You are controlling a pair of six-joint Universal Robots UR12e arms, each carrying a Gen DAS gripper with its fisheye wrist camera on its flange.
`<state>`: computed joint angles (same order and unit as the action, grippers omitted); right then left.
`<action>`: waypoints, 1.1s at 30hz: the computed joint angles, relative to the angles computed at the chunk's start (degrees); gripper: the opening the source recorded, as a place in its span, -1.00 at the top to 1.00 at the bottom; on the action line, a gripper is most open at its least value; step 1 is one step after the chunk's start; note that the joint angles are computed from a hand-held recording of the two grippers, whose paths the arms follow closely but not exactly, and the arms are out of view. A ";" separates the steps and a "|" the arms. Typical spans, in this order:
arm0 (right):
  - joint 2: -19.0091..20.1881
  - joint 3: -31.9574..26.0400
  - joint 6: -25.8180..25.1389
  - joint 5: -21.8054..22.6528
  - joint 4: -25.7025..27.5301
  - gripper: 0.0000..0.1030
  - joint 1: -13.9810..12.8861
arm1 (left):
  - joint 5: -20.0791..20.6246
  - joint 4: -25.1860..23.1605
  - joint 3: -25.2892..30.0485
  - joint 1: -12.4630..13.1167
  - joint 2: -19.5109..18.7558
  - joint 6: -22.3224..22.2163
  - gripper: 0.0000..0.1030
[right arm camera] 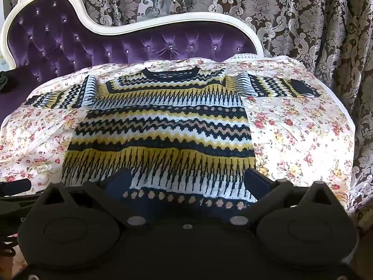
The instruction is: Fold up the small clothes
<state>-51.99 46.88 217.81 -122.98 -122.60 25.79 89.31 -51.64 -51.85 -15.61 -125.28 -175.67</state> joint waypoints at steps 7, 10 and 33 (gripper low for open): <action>0.22 -0.14 0.09 0.05 0.29 -0.99 0.09 | 0.23 0.71 -0.34 -0.03 0.14 0.21 -0.26; 0.44 -0.66 0.15 0.41 0.83 -0.99 0.06 | 0.37 0.82 -0.98 -0.39 0.41 0.08 -0.26; 0.14 -0.51 0.21 2.43 1.16 -0.99 -0.20 | 0.45 -1.39 0.66 -0.40 -0.35 0.92 -0.26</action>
<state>-51.85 46.37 218.03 -120.54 -121.43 25.59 89.76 -53.03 -51.19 -16.01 -125.63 -174.75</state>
